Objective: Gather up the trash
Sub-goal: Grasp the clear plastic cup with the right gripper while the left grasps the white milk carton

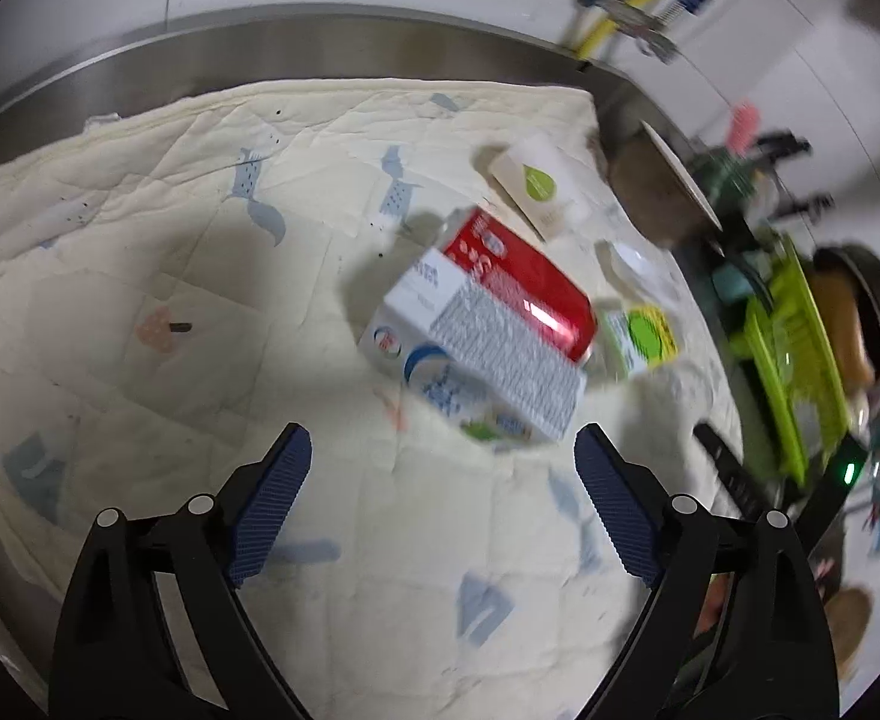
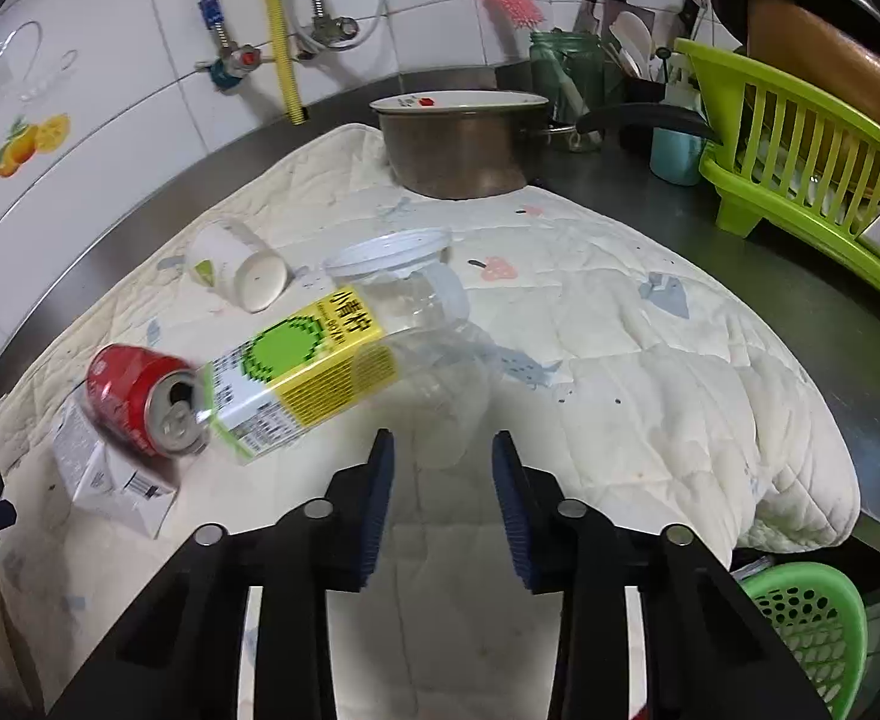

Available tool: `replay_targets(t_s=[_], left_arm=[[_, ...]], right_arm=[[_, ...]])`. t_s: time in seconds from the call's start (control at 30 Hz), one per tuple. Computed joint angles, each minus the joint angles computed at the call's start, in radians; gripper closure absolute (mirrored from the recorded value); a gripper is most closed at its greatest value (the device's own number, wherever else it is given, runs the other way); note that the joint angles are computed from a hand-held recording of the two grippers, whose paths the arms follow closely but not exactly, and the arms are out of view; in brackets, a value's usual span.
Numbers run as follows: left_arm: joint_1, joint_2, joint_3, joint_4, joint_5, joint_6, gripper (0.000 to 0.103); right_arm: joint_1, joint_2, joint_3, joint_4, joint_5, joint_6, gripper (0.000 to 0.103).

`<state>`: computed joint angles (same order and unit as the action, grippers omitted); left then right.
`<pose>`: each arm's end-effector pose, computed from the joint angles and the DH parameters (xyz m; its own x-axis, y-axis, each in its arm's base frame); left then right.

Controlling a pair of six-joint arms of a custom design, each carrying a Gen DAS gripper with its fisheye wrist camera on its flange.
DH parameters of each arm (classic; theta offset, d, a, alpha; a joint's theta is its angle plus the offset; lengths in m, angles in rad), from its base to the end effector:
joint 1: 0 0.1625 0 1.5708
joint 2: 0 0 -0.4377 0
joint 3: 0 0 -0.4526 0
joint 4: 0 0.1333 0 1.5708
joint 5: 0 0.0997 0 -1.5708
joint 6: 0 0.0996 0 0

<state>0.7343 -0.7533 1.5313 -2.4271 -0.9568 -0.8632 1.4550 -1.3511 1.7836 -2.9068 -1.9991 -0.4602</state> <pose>-0.4270 -0.6424 0.0709 -0.9401 -0.1329 -0.3139 0.0394 0.8723 -0.4873 0.0175 -0.6455 0.4222 -0.8076 0.1115 0.5792 -0.3205 0.7414 -0.5896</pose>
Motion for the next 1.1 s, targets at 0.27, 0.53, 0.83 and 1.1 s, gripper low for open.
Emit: replay_targets(t_s=[0.27, 0.53, 0.83, 1.1], left_arm=[[0.045, 0.091, -0.162, 0.123, -0.042, -0.215, 0.015], [0.071, 0.136, -0.215, 0.165, -0.079, -0.379, 0.015], [0.090, 0.169, -0.245, 0.179, -0.129, -0.455, 0.027], [0.086, 0.148, -0.199, 0.102, -0.158, -0.427, 0.046]], right_arm=[[-0.013, 0.021, -0.026, -0.003, 0.006, 0.003, 0.074], [-0.023, 0.022, -0.031, -0.003, 0.018, -0.003, 0.078], [-0.028, 0.021, -0.033, 0.002, 0.029, -0.008, 0.079], [-0.025, 0.028, -0.035, -0.009, 0.026, -0.011, 0.086]])
